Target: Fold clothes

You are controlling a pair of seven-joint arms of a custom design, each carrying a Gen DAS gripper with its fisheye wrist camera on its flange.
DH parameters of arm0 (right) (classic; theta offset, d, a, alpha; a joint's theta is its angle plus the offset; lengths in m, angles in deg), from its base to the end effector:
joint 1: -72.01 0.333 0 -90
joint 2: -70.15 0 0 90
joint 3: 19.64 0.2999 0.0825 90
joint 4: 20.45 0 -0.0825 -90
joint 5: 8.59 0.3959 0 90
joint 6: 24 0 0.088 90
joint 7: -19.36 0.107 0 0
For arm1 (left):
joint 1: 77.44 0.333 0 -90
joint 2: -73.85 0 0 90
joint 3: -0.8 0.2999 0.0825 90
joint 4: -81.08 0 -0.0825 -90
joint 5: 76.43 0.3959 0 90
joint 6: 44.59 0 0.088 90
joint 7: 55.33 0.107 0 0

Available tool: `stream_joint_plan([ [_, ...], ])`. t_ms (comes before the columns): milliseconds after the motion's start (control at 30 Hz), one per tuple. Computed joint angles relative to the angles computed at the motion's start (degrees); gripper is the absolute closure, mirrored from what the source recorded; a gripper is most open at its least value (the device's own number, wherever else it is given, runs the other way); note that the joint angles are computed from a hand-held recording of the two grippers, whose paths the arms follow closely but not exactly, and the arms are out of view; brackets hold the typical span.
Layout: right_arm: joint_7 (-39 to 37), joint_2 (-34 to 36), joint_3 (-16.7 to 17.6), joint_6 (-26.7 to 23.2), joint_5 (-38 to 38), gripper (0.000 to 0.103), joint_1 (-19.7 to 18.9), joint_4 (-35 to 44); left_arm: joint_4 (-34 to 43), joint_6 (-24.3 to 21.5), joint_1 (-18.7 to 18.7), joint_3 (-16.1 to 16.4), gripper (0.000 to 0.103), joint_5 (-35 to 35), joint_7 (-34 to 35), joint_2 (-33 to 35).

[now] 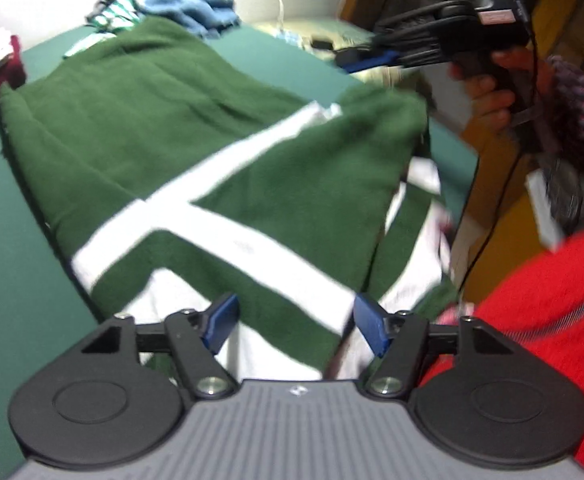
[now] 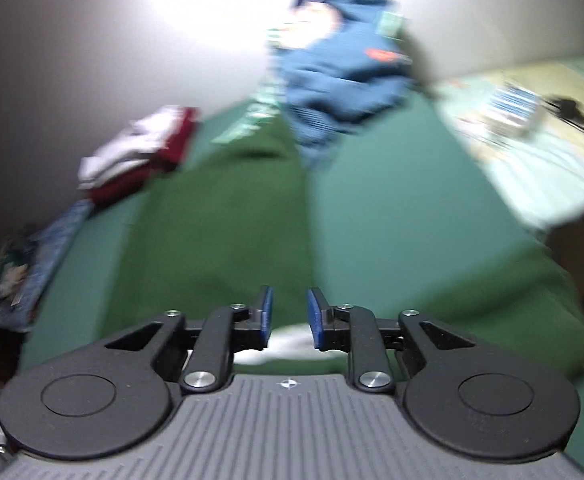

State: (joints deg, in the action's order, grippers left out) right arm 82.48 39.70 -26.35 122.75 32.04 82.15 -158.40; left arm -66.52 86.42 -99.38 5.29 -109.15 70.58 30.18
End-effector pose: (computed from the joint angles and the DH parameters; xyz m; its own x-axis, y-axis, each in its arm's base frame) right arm 0.4574 0.0115 0.5600 0.2149 -0.8867 -0.4093 -0.7389 0.1264 -0.6618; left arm 0.3643 -0.1245 0.5398 -0.6614 -0.7014 0.2656 -0.6814 0.4139 -0.6036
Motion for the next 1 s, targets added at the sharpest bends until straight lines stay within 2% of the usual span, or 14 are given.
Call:
stream_joint_plan([
  [100, -6.7, 7.7, -1.2, -0.8, 8.5, 0.078, 7.1, 7.5, -0.1, 2.8, 0.1, 1.0, 0.030, -2.1, 0.2, 0.3],
  [200, -10.4, 17.5, 1.3, -2.0, 13.0, 0.074, 9.3, 16.1, 0.0, 4.7, 0.4, 1.3, 0.028, -2.7, 0.6, 1.5],
  [400, -2.7, 36.2, 7.9, -1.2, 10.2, 0.071, 7.6, 34.1, -0.2, 7.4, 1.9, -0.1, 0.028, 0.0, -0.6, 2.4],
  [500, 1.7, 42.9, 10.1, 1.9, 9.3, 0.059, 6.6, 40.9, -0.3, 9.0, 2.0, -0.3, 0.026, 0.4, -2.6, 2.6],
  [700, 4.1, 54.6, 14.7, 1.3, 8.4, 0.058, 3.4, 54.8, 0.4, 13.4, 1.6, -1.2, 0.023, 1.5, -8.0, 4.8],
  [767, 5.4, 56.8, 15.1, 1.9, 5.1, 0.063, 3.7, 57.2, 0.6, 14.4, 1.4, -1.4, 0.022, 2.2, -9.2, 5.7],
  [800, 4.6, 57.8, 16.0, 0.4, 4.8, 0.067, 2.9, 58.5, 0.9, 14.9, 1.4, -1.6, 0.021, 2.7, -9.9, 6.3],
  [833, 3.7, 58.8, 16.7, -1.1, 4.5, 0.086, 2.3, 59.9, 1.1, 15.4, 1.4, -1.8, 0.021, 3.2, -10.6, 6.9],
  [867, 2.9, 59.9, 17.3, -2.6, 4.2, 0.094, 1.8, 61.4, 1.3, 15.7, 1.3, -1.7, 0.021, 3.4, -11.1, 7.4],
  [1000, -4.2, 57.1, 20.2, 0.1, 10.3, 0.095, -1.1, 57.9, 1.9, 16.6, 0.0, -0.8, 0.021, 3.3, -11.1, 8.7],
])
